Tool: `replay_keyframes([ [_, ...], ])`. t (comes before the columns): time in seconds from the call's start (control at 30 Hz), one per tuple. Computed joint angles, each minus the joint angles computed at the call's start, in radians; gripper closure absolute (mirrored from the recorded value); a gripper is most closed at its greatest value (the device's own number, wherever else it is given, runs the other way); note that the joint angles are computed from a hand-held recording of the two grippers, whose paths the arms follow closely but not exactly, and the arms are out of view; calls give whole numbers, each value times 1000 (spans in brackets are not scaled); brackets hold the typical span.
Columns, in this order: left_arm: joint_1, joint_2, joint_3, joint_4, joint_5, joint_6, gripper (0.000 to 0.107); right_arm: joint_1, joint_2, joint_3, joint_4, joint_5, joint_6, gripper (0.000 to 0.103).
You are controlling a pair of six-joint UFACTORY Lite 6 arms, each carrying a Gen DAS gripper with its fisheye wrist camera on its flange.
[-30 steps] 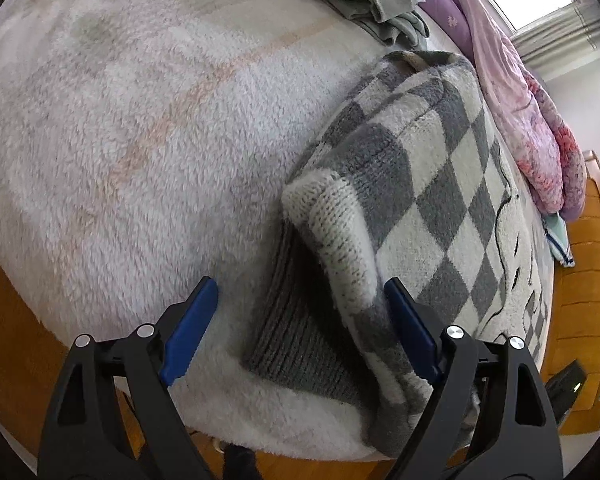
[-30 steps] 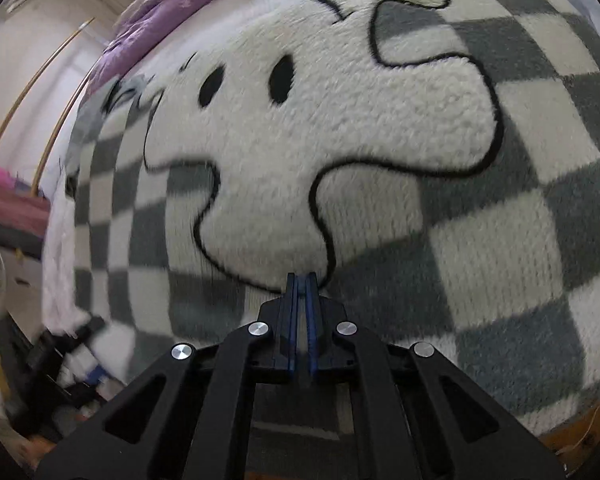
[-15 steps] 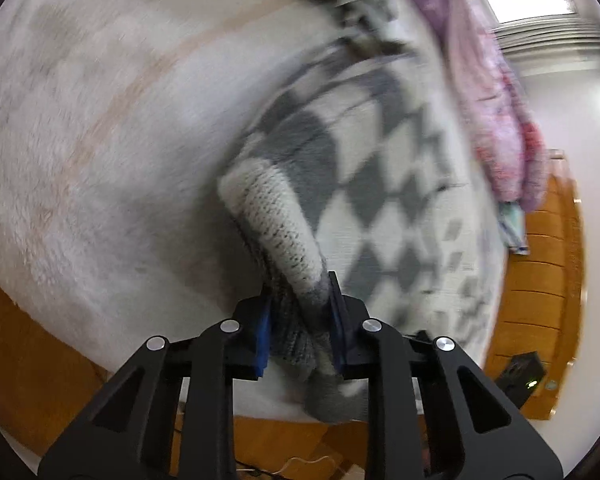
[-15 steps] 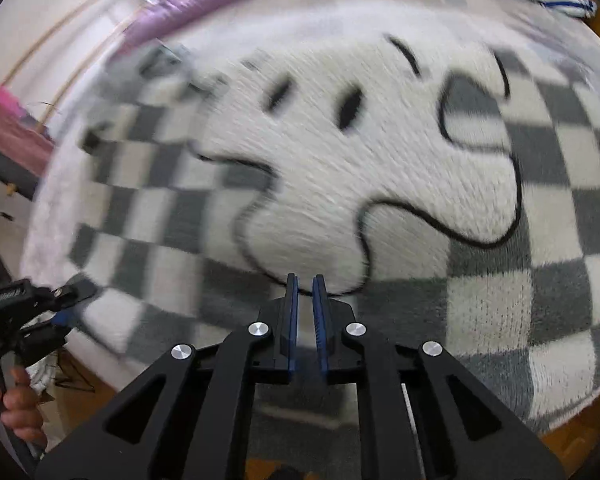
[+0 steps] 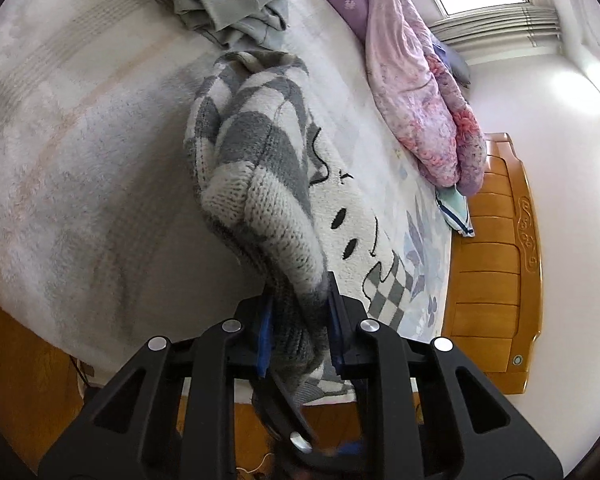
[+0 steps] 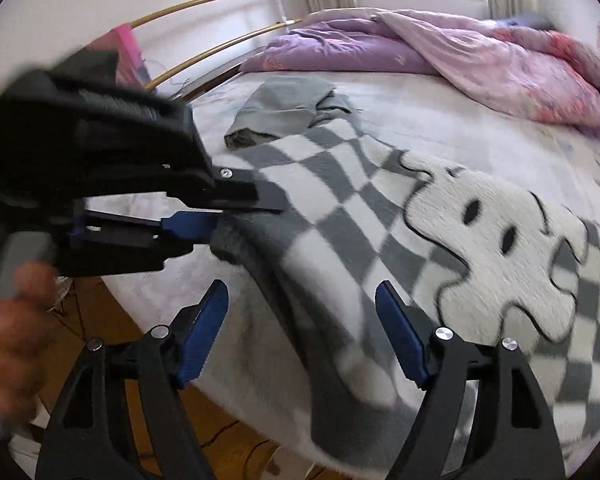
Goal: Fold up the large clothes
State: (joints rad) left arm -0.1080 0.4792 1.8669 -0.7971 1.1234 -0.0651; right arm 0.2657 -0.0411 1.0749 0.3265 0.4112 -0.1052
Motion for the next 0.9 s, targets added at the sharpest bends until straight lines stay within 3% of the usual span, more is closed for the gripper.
replay_keyframes([
  [0.13, -15, -3, 26, 12, 9, -5, 85, -6, 82, 47, -33, -41, 8, 31],
  [0.17, -22, 1, 37, 16, 9, -9, 85, -22, 103, 64, 15, -34, -35, 40],
  [0.2, -28, 7, 53, 25, 4, -25, 85, -38, 122, 78, 80, -26, -90, 64],
  [0.27, -46, 28, 101, 73, -1, -89, 75, -68, 157, 112, 127, 22, -100, 84],
  [0.33, -54, 39, 133, 37, 5, -89, 65, -128, 154, 115, 251, 85, -165, 87],
  [0.43, -82, -14, 140, 30, -75, -47, 24, -252, 116, 107, 442, 165, -274, 88],
  [0.6, -150, 30, 333, 140, -110, -108, 19, -551, 35, 39, 732, 337, -390, 88],
  [0.77, -273, 271, 669, 393, 21, -276, 19, -945, -100, -126, 967, 552, -432, 88],
  [0.9, -362, 336, 643, 352, -5, -274, 19, -1297, -169, -236, 1007, 723, -421, 88],
])
